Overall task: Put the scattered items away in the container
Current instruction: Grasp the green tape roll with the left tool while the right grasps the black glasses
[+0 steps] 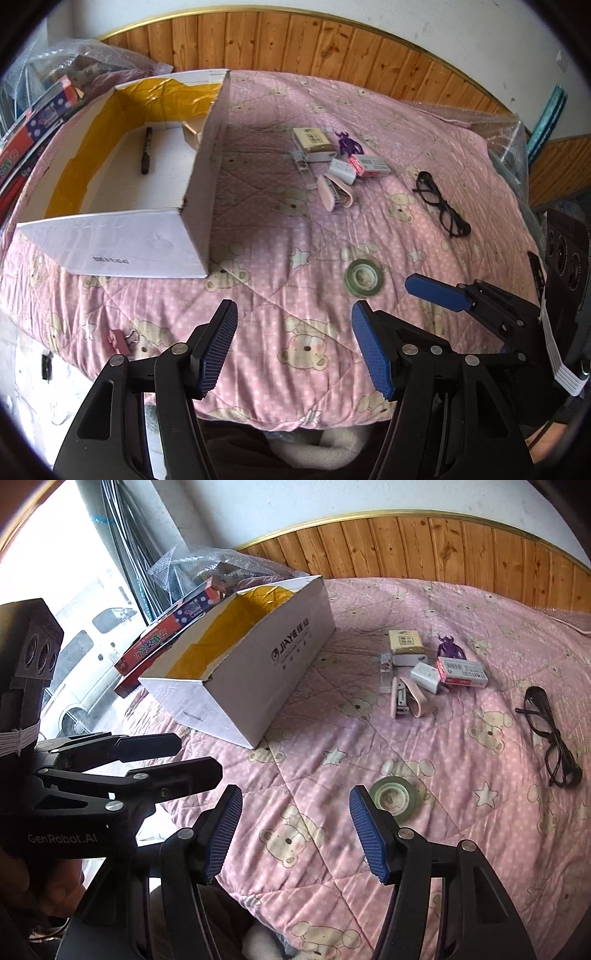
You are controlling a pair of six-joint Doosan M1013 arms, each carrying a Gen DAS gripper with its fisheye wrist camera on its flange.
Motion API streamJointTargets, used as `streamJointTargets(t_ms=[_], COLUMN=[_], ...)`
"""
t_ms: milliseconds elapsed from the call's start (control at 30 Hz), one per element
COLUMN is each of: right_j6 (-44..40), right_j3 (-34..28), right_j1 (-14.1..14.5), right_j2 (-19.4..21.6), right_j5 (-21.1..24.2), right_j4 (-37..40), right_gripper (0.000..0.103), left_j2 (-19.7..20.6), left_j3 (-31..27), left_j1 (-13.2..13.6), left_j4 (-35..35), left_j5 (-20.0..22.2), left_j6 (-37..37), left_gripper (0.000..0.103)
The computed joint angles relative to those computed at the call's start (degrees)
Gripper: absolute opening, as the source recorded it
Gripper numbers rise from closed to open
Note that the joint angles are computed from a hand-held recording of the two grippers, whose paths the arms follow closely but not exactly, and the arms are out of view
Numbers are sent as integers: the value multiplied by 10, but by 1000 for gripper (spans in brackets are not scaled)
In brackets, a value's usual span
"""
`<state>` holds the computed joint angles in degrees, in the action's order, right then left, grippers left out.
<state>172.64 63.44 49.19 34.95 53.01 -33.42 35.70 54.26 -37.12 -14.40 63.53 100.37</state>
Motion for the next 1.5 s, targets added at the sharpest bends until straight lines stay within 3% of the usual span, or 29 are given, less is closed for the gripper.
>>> streamJointTargets(t_ms=[267, 500, 767, 900, 967, 1133, 1167, 1200, 1267, 1500], right_j6=[64, 62, 4, -62, -99, -153, -144, -134, -124, -14], right_j3=[77, 132, 172, 183, 186, 207, 218, 225, 229, 247], right_j1=[-4, -17, -59, -91, -106, -135, -137, -139, -139, -112], right_j2=[-37, -74, -111, -110, -104, -97, -101, -106, -110, -132], right_j5=[3, 48, 131, 142, 145, 102, 76, 57, 53, 8], right_j4=[-4, -5, -22, -1, 17, 62, 62, 59, 52, 7], right_gripper=[62, 62, 63, 65, 65, 62, 58, 48, 36, 36], left_j2=[37, 78, 102, 111, 108, 104, 104, 103, 106, 104], left_j3=[-40, -83, -91, -95, -85, -69, -68, -65, -71, -78], left_j1=[-23, -42, -60, -64, -66, -70, -69, -69, -64, -48], left_j4=[-39, -32, 19, 30, 37, 44, 43, 47, 36, -24], left_j5=[50, 80, 64, 58, 34, -15, -21, -29, -29, -19], left_j6=[20, 8, 4, -1, 3, 28, 32, 27, 22, 18], left_gripper=[67, 67, 67, 67, 67, 67, 66, 50, 48, 48])
